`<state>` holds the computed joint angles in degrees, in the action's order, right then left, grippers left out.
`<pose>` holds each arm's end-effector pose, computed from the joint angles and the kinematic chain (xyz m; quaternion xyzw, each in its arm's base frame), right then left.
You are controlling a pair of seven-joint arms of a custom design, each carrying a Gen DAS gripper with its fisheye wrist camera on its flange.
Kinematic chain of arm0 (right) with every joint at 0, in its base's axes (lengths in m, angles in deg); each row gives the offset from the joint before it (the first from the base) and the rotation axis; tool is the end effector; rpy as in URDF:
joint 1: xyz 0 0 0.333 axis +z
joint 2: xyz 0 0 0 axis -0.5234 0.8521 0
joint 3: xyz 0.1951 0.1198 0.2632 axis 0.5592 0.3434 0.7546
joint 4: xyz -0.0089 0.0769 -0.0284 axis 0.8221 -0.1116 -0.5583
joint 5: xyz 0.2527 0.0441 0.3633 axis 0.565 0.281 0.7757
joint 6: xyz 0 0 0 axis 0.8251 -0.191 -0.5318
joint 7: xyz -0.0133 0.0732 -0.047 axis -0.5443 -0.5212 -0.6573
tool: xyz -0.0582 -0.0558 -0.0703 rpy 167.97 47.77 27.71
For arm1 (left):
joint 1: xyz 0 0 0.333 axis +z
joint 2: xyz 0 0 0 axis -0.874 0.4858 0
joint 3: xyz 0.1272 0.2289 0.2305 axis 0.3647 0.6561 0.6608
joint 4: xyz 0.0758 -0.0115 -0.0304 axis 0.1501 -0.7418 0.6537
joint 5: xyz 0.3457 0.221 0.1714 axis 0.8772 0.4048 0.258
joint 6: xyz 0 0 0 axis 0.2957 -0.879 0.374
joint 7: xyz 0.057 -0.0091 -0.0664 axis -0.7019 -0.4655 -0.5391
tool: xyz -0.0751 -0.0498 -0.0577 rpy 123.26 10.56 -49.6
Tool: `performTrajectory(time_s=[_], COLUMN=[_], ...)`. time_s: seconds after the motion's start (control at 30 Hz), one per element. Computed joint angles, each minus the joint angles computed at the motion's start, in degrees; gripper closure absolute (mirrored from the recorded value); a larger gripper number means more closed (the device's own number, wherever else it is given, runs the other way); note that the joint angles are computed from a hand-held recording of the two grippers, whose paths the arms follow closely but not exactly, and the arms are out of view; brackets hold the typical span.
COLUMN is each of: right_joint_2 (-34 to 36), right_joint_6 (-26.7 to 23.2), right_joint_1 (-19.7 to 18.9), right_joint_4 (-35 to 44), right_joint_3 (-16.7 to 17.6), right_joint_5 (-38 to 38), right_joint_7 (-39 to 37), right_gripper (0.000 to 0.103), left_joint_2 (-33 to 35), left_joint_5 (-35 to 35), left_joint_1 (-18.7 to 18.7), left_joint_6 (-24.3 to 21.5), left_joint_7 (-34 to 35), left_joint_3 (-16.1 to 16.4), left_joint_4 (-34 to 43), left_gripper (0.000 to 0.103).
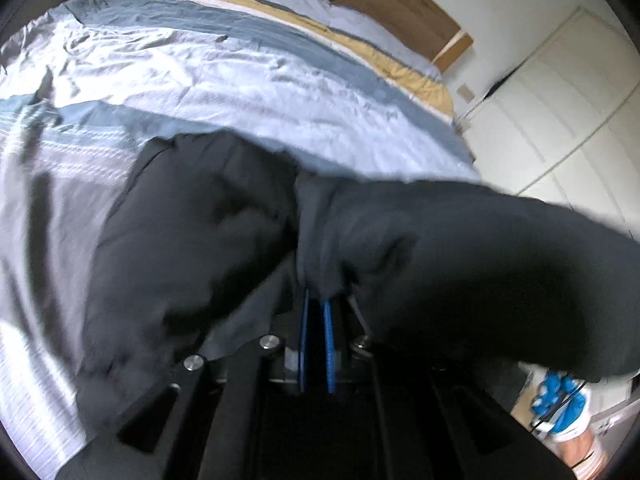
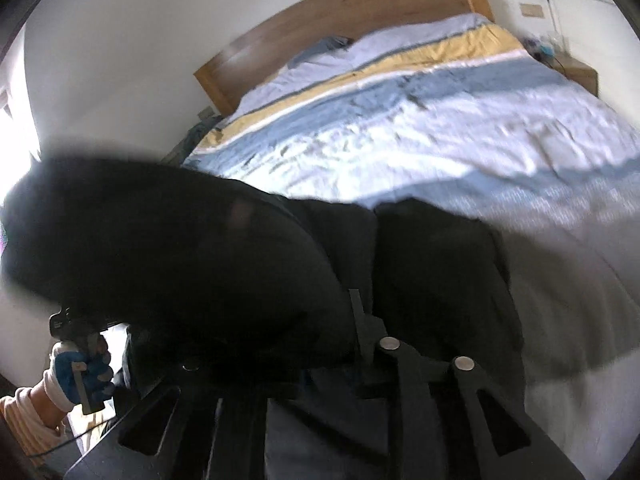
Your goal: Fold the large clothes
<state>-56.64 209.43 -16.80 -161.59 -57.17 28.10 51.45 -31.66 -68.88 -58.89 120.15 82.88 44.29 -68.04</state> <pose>0.4448 0.0809 0.3943 -0.4762 0.7669 -0.1703 0.3951 0.6750 -0.1608 0.3783 0.5220 -0.7742 0.3484 0.0826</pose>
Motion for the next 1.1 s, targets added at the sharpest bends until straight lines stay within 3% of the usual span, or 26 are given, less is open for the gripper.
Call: performTrajectory(time_s=[0.1, 0.17, 0.27, 0.33, 0.4, 0.43, 0.5, 0.57, 0.87, 1.03, 1.1], right_joint_2=[-4.04, -8.22, -15.24, -19.33, -22.77, -23.45, -23.35, -22.26, -8.6, -2.51, -0.68], right_joint_6=[-2.35, -5.81, -11.95, -15.15, -18.72, -19.55, -19.78, -19.64, -17.06, -16.21, -16.35], right_joint_1=[-3.98, -9.28, -15.56, -16.6, -18.78, -19.3, -19.39, -19.17, -15.73, -13.46, -14.16], right_joint_4=[-3.13, -5.37, -7.97, -9.15, -9.07, -8.52, -6.75, -4.74, 5.78, 8.03, 7.59], right_joint_3=[5.33, 11.48, 18.47, 19.8, 21.78, 21.88, 20.8, 19.56, 13.49, 11.63, 12.35], right_joint_5=[2.91, 4.41, 3.11, 1.61, -0.97, -2.21, -4.46, -6.57, -15.32, -17.16, -18.72], right_joint_7=[-0.32, 0.25, 3.89, 5.85, 7.59, 7.91, 7.7, 7.42, 3.93, 1.71, 1.69], right_gripper=[0.075, 0.064, 0.059, 0.055, 0.054, 0.053, 0.05, 0.045, 0.044, 0.044, 0.044], left_joint_2=[-3.53, -5.85, -9.44, -11.55, -13.55, -14.19, -15.58, -15.78, -10.66, -7.55, -6.46], left_joint_5=[-0.74, -0.17, 1.13, 1.78, 2.22, 1.8, 0.12, -0.96, -0.84, 1.47, 3.45], left_joint_1=[1.13, 1.05, 0.43, -0.19, -1.0, -1.49, -2.59, -3.72, -7.09, -7.89, -7.95], left_joint_6=[-1.1, -1.11, -1.25, -1.93, -2.21, -2.28, -2.42, -2.54, -0.99, 1.68, 3.58], left_joint_7=[1.14, 1.79, 1.6, 1.14, 1.69, 2.22, 3.09, 3.59, 3.61, 3.3, 2.27], left_joint_3=[0.86, 2.01, 3.8, 4.85, 5.7, 5.97, 6.32, 6.62, 4.19, 2.55, 2.19], left_joint_4=[-3.6, -5.96, -9.47, -11.1, -12.2, -12.25, -12.14, -11.09, -3.24, -3.02, -4.02], left_gripper=[0.096, 0.095, 0.095, 0.094, 0.087, 0.083, 0.061, 0.055, 0.055, 0.055, 0.055])
